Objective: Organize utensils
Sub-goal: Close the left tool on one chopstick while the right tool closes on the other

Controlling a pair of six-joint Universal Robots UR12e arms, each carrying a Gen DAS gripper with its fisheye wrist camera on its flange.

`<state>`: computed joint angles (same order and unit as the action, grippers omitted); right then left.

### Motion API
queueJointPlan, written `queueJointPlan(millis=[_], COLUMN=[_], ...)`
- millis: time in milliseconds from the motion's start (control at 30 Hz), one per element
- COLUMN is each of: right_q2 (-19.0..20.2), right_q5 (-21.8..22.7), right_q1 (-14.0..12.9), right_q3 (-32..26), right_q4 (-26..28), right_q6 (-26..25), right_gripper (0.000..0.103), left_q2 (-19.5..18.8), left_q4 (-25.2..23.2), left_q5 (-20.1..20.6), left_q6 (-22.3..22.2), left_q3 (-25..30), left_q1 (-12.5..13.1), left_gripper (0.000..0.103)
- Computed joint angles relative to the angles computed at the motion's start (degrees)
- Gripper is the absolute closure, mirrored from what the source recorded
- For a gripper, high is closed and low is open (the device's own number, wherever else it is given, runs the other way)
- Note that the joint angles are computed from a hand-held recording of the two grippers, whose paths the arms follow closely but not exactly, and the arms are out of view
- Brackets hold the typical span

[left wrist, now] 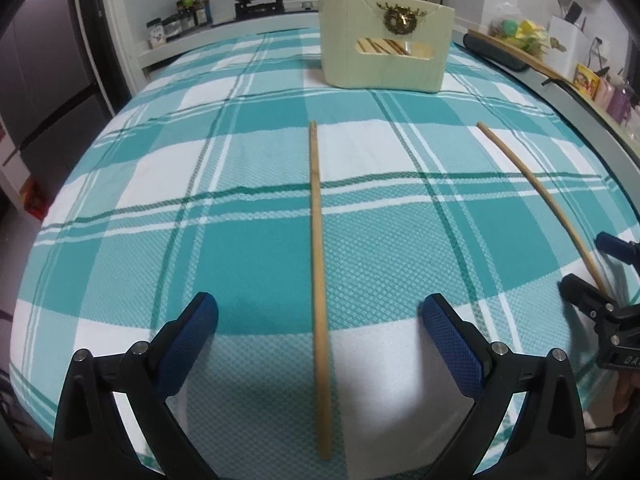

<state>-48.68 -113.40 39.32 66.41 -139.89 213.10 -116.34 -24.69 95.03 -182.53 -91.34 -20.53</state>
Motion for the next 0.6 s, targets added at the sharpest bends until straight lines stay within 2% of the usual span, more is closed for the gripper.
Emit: queueJointPlan(millis=[100, 167, 233, 300, 367, 433, 600], right_q2=[-0.15, 0.09, 0.34, 1.08, 1.99, 3.11, 5.90], right_q5=[-0.66, -0.68, 0.75, 1.66, 3.97, 7.14, 11.08], right_q1=[-0.46, -0.88, -1.57, -2.16, -2.92, -3.86, -5.70], right_q3=[0.50, -0.32, -1.28, -3.02, -5.10, -7.62, -12.59], right_q4=[-1.00, 0.11, 1.00, 2.69, 4.29, 6.10, 7.68], right_q6=[0.63, -0.09, -0.55, -1.54, -3.66, -6.19, -10.41], right_gripper=[0.005, 0.016, 0.030, 0.037, 0.038, 0.038, 0.038], left_q2=[-0.89, -1.38, -2.05, -3.26, -4.94, -6.31, -8.16], left_q4=[-2.38, -3.91, -5.10, -7.47, -10.82, -10.33, -12.30], left_q5=[0.59, -0.51, -2.20, -4.33, -6.35, -4.98, -9.26], left_q6=[-0.13, -0.52, -0.67, -0.73, -0.06, 2.09, 5.63], left_q3=[1.96, 3.30, 4.85, 7.18, 10.04, 11.85, 15.18], left_q1=[0.45, 1.05, 1.69, 2.32, 2.78, 2.47, 3.31], left_gripper=[0.000, 0.000, 0.001, 0.002, 0.010, 0.011, 0.011])
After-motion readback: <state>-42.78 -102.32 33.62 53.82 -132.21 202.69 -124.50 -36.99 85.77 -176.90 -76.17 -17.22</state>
